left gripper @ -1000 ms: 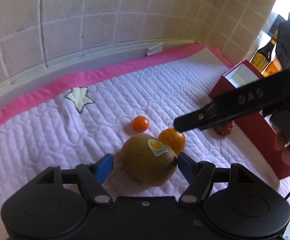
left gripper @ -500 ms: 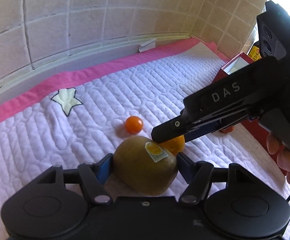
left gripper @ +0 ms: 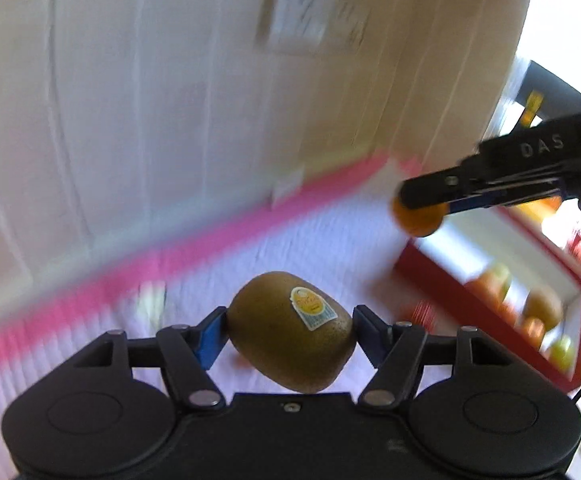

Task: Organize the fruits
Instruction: 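Carry the kiwi and tangerine over the red box and open both tools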

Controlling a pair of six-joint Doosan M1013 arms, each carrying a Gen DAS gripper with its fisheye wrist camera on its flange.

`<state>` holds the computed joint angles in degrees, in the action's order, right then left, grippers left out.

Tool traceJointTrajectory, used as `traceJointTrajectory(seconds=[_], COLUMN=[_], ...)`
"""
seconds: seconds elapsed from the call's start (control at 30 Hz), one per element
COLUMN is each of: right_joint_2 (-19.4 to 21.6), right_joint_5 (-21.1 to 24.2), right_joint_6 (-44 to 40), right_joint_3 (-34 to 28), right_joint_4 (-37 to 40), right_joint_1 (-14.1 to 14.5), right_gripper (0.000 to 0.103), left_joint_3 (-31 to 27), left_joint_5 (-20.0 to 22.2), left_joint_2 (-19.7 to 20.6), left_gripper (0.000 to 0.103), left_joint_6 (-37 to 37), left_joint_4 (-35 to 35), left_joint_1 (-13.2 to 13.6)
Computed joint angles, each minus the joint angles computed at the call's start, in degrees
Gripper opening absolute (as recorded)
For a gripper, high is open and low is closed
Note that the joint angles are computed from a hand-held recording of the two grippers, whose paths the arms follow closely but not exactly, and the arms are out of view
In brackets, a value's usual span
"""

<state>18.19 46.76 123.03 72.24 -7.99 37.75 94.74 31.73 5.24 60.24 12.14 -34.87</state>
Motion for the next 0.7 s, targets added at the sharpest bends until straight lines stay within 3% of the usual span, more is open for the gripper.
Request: traceJointTrajectory(seconds=[0.13, 0.33, 0.53, 0.7], right_joint_2=[-4.0, -9.6, -12.8, -14.5], right_joint_5=[0.8, 3.1, 6.0, 8.2], right_joint_6=[8.5, 21.0, 26.8, 30.6], right_joint_3=[0.7, 4.9, 10.3, 15.1], right_joint_4=[-15.2, -31.7, -32.3, -30.1], right_joint_1=[0.3, -0.2, -3.2, -5.6], right_gripper=[0.038, 0.039, 0.039, 0.039], left_joint_3=[-5.0, -13.3, -22.1, -25.4], left_joint_5=[-2.2, -5.1, 1.0, 6.7], left_joint_2=[1.5, 7.0, 14.8, 19.0], left_gripper=[0.080, 0.081, 0.080, 0.080], left_joint_6=[2.3, 22.0, 35.7, 40.0], left_joint_4=[0.5, -18.8, -33.8, -39.7], left_joint_1=[-0.9, -1.5, -2.9, -4.1])
